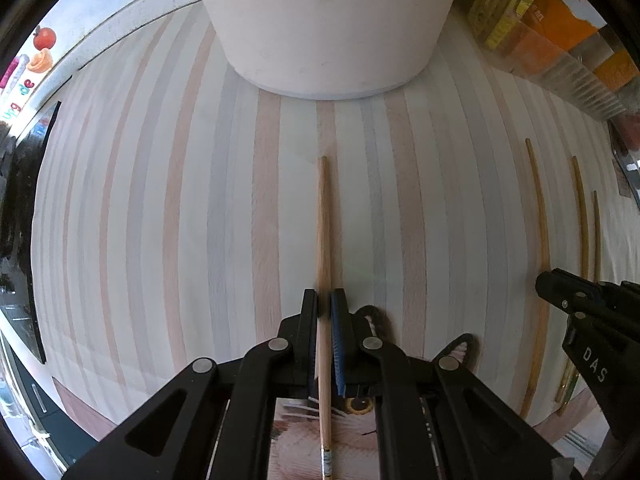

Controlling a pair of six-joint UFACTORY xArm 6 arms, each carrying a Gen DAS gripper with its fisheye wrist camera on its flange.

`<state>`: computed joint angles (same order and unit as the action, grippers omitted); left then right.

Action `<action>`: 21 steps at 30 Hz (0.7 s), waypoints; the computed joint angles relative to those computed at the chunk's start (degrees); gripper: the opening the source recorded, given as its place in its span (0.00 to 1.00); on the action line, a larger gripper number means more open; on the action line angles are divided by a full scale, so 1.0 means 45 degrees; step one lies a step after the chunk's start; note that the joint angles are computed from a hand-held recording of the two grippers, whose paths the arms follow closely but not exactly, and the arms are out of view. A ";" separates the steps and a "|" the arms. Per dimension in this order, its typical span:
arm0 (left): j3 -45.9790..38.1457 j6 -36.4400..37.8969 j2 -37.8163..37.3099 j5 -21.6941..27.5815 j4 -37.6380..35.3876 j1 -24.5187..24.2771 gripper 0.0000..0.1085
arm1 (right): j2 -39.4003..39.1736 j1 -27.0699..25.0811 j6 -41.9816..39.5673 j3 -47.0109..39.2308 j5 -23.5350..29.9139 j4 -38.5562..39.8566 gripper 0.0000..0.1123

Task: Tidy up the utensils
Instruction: 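Grasp a wooden chopstick with the left tool while the right tool grasps a wooden chopstick, then lift both wooden chopsticks up over the cream holder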

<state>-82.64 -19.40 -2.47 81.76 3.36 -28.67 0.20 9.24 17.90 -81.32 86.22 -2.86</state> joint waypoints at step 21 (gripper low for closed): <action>-0.2133 -0.0415 -0.1850 -0.0610 -0.0113 -0.0507 0.04 | -0.4098 -0.0929 -0.0020 0.2096 -0.2284 0.1717 0.07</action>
<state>-92.24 -21.26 -10.80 79.01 2.86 -30.95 -18.24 5.06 17.81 -71.88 75.95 4.87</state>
